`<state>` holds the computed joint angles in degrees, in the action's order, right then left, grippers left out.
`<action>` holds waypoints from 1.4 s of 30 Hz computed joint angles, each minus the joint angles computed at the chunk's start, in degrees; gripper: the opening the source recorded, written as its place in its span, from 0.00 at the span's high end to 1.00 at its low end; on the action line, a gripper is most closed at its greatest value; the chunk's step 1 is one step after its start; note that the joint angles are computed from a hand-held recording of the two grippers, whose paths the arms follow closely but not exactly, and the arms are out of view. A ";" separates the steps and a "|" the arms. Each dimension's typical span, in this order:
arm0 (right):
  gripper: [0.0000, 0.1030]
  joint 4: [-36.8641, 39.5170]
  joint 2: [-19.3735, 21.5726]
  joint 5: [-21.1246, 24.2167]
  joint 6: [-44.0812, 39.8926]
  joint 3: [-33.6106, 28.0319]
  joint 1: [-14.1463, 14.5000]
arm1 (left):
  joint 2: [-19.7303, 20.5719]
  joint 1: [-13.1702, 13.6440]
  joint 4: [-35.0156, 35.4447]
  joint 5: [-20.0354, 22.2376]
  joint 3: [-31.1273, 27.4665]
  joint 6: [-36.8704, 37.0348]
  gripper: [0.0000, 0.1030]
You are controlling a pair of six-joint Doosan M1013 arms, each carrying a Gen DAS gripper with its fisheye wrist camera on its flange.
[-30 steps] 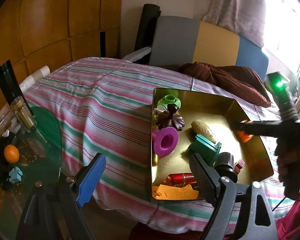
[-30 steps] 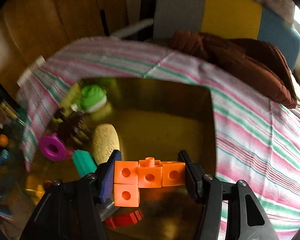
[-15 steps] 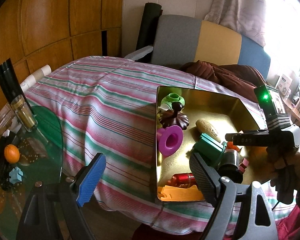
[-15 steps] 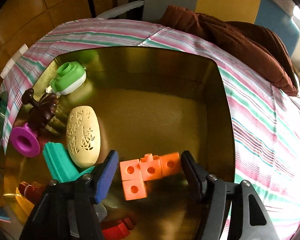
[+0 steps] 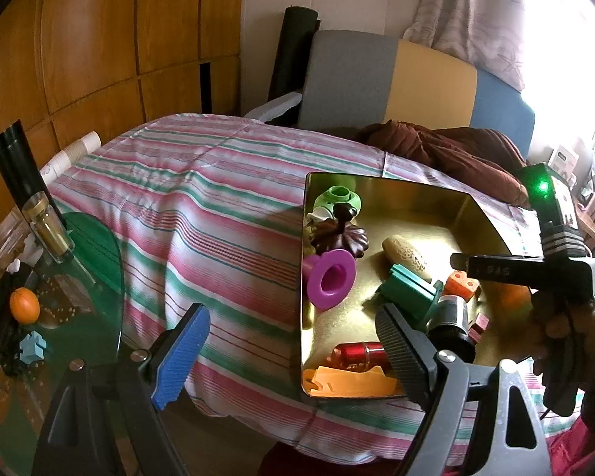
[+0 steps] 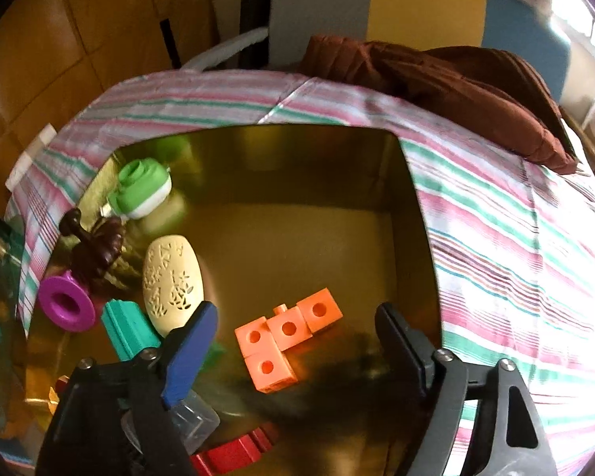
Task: Organize rigid objects
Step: 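Carry the orange block cluster into the gold tray with the right tool, then open the right tool and lift it away from the tray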
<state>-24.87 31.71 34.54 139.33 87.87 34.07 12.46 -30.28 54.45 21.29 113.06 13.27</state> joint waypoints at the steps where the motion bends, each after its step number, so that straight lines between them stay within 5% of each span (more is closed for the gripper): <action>1: 0.18 -1.64 -0.37 -0.45 1.76 0.44 0.18 | -0.04 -0.16 0.50 0.22 0.01 -0.59 0.16; 10: 0.05 -25.18 -4.27 -1.17 25.01 5.41 3.75 | -0.74 -2.98 16.42 6.15 0.91 -19.08 0.16; 14: 0.05 -33.49 -5.79 -0.48 35.65 8.20 5.47 | -0.26 -4.00 13.69 9.51 -0.28 -18.68 0.16; 16: 0.05 -36.33 -6.30 0.35 39.86 9.48 6.30 | -0.46 -4.11 13.57 8.00 -0.13 -18.28 0.15; 42: 0.05 -43.42 -9.01 0.94 45.97 13.04 8.41 | -1.45 -6.54 16.51 8.21 0.09 -19.98 0.16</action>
<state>-68.29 22.70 35.48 185.29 100.91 42.48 11.02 -36.82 70.97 29.50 113.15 -6.71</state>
